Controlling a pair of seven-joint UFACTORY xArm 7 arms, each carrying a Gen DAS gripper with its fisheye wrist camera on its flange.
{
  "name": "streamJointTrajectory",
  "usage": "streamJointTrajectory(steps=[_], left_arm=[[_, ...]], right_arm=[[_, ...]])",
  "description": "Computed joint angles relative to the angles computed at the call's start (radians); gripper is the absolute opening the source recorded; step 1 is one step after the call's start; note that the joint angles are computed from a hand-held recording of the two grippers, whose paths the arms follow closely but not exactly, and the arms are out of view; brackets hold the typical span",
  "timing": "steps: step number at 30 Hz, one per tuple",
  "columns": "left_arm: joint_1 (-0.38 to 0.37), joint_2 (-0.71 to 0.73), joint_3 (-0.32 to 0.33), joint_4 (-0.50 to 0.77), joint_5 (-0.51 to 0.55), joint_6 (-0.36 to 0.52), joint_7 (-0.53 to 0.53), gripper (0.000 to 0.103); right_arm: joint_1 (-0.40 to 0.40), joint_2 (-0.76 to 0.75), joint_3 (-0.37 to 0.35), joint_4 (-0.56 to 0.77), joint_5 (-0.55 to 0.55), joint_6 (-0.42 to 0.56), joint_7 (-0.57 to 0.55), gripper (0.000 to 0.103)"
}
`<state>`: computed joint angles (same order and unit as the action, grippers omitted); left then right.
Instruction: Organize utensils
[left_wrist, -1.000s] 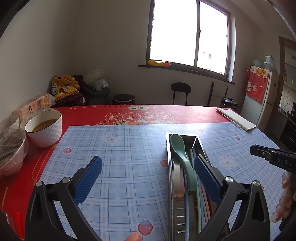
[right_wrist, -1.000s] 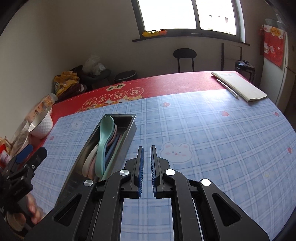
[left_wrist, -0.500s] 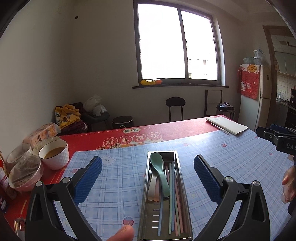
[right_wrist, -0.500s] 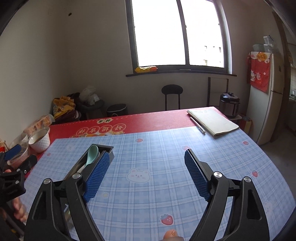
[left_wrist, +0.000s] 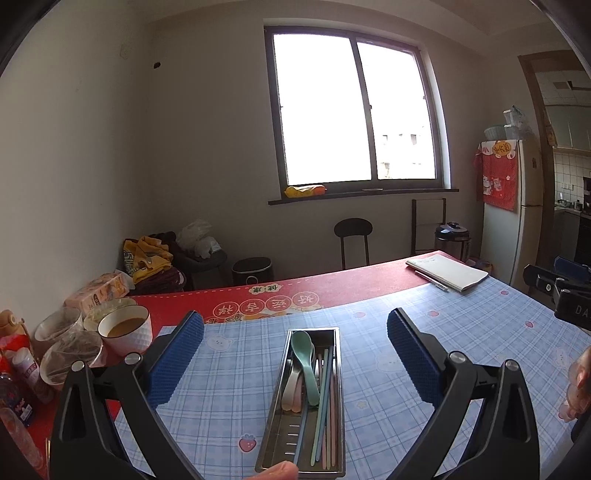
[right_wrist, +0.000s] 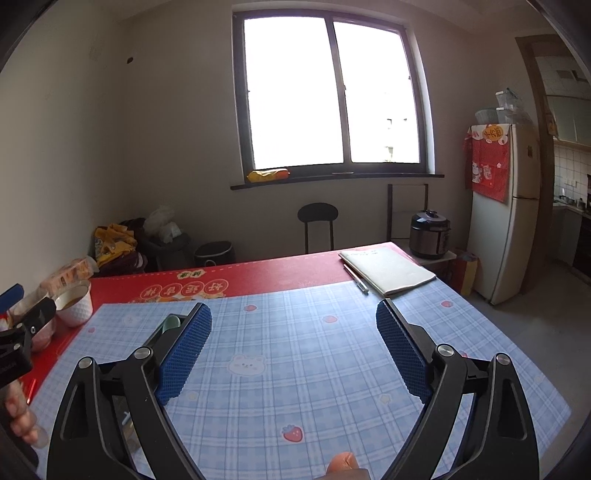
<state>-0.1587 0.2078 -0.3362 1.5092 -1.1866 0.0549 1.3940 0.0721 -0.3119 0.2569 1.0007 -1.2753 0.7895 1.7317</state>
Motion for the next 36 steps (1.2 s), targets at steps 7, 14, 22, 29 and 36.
streamJointTrajectory(steps=[7, 14, 22, 29, 36], left_arm=[[-0.021, -0.022, 0.003, -0.02, -0.076, -0.003, 0.082, 0.097], [-0.04, -0.015, 0.017, -0.019, -0.099, -0.018, 0.108, 0.097], [-0.042, -0.013, 0.017, -0.018, -0.119, -0.016, 0.131, 0.097], [-0.045, -0.01, 0.024, -0.018, -0.115, -0.002, 0.13, 0.097], [-0.047, -0.011, 0.031, -0.017, -0.118, 0.009, 0.126, 0.097]], right_arm=[[0.007, -0.016, 0.016, -0.018, -0.008, 0.038, 0.01, 0.088], [0.011, -0.015, 0.015, -0.022, -0.003, 0.057, 0.016, 0.088], [0.017, -0.003, 0.016, -0.011, -0.002, 0.077, 0.013, 0.088], [0.025, 0.0, 0.013, -0.008, -0.004, 0.089, 0.012, 0.088], [0.029, 0.004, 0.01, -0.005, -0.005, 0.091, 0.01, 0.088]])
